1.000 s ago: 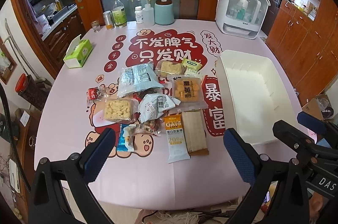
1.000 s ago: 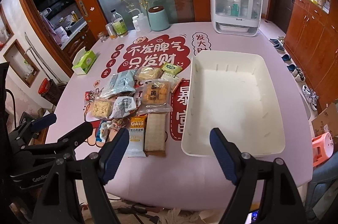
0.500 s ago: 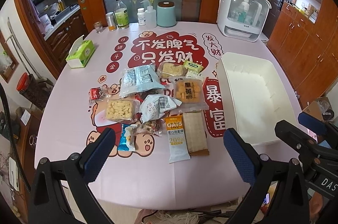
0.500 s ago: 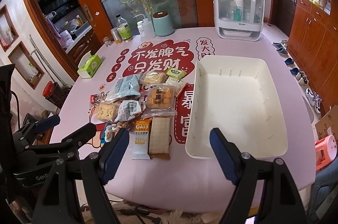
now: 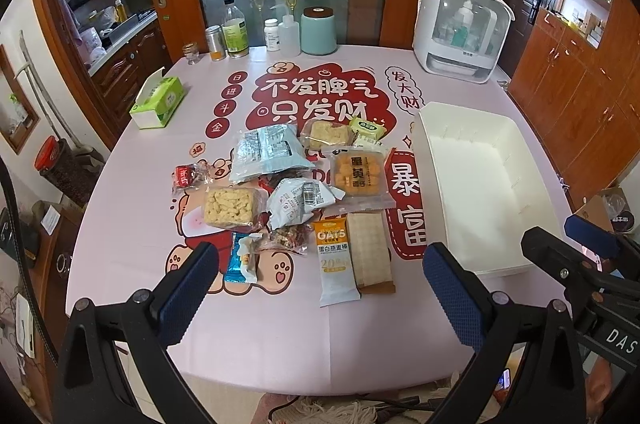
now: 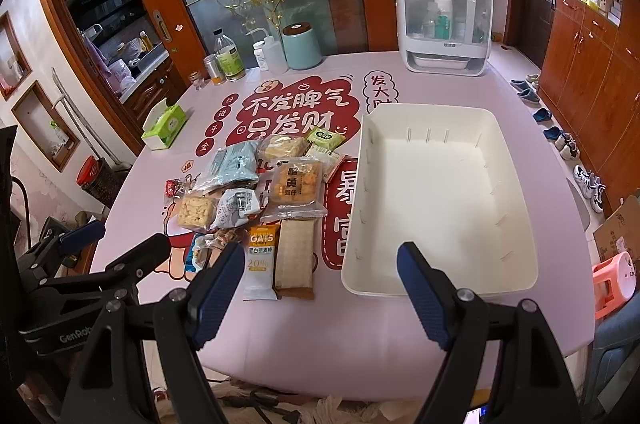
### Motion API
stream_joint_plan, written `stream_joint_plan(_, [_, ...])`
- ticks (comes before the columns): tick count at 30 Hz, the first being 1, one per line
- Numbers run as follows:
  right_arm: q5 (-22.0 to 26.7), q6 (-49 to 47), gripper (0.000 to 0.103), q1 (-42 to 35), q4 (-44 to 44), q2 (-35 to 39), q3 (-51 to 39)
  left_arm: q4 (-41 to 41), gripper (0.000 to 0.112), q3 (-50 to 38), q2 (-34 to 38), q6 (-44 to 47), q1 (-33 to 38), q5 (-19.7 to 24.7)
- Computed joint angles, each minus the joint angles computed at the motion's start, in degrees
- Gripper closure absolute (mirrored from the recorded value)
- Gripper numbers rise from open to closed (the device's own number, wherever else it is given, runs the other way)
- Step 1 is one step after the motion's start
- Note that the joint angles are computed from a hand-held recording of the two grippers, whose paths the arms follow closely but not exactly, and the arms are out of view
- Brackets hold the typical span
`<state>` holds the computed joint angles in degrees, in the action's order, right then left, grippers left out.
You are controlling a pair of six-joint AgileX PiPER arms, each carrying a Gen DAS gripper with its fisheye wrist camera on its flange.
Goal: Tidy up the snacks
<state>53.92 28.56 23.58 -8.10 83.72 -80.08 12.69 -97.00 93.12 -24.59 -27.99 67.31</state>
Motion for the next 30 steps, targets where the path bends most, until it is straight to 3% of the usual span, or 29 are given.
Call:
stream_joint_plan(6, [0.1, -0.5, 0.024, 1.1, 0.3, 0.2, 0.0, 0.2, 0.011, 1.6, -1.4, -0.6, 0.2, 0.4])
stream_joint_plan(12, [0.9, 0.0, 0.024, 2.8, 0.1, 2.3, -1.8, -0.4, 0.011, 5.8, -3.3, -0.2, 2.6, -2.2])
stream_joint_plan(21, [4.9, 5.3, 0.024, 8.2, -3.6, 9.6, -10.6, -5.1, 0.011, 6.8, -3.4, 7.8, 13.2, -4.6])
stream_joint_plan(30, [10.7, 8.6, 0.024, 11.1, -2.5, 21.5, -24.1, -7.8, 0.011, 0.6, 3.7, 22.1, 26.5, -4.2])
